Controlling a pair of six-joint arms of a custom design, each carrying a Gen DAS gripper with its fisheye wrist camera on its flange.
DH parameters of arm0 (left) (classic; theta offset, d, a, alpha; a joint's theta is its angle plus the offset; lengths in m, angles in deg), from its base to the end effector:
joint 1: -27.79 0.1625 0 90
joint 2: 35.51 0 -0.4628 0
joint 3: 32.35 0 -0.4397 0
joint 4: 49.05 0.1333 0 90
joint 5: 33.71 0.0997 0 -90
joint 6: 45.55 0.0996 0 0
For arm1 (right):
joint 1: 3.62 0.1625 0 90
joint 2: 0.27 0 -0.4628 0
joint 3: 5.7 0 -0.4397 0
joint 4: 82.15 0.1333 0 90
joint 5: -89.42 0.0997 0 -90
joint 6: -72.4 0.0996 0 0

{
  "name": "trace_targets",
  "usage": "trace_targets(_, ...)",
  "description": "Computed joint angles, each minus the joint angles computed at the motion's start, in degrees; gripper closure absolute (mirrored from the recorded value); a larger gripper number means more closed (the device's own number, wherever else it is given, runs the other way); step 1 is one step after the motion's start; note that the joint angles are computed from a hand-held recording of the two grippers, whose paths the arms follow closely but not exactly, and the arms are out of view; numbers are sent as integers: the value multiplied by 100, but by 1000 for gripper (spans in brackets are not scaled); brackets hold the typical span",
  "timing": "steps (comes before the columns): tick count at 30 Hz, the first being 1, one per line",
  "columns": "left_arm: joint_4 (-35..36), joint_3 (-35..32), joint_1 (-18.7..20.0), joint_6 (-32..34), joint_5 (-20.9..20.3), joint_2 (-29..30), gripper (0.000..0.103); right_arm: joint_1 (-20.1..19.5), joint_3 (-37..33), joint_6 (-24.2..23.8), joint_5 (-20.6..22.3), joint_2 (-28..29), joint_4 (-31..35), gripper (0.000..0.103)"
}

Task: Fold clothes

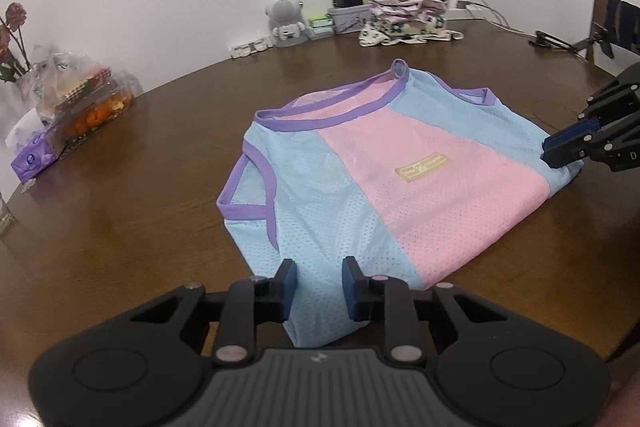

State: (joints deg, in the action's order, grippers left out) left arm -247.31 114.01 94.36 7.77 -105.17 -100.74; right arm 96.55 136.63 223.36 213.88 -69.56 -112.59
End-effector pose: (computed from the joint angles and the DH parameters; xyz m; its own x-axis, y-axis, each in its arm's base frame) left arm -0.0051 -0.4266 0.1097 -0.2703 0.8006 -0.5348 0.9553 0.2921 -0.0454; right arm 0.1260 -0.2668 0.0458 -0.7158 -0.0923 0.6922 -0.5341 0.7108 -0.4576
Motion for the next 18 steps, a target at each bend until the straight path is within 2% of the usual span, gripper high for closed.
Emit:
trace_targets(4, 314, 118, 108, -193, -208, -292, 81, 177, 130, 204, 155, -33, 64, 91)
trace_targets(11, 570, 168, 266, -380, -465, -537, 75, 86, 444, 288, -22, -250, -172, 90)
trace_targets(13, 555, 177, 282, -434, -513, -590, 67, 91, 494, 312, -22, -290, -259, 88)
trace_targets(15, 540, 179, 316, -518, -604, -672, 49, 94, 544, 335, -23, -329, -350, 82)
trace_targets(16, 537, 170, 350, -587, -683, -741, 44, 93, 579, 352, -37, -361, -407, 69)
trace_targets(17, 534, 160, 383, -658, -761, -810, 34, 87, 653, 401, -109, -447, -504, 57)
trace_targets(18, 520, 148, 407, -736, -809, -865, 22, 78, 717, 448, -191, -539, -584, 55)
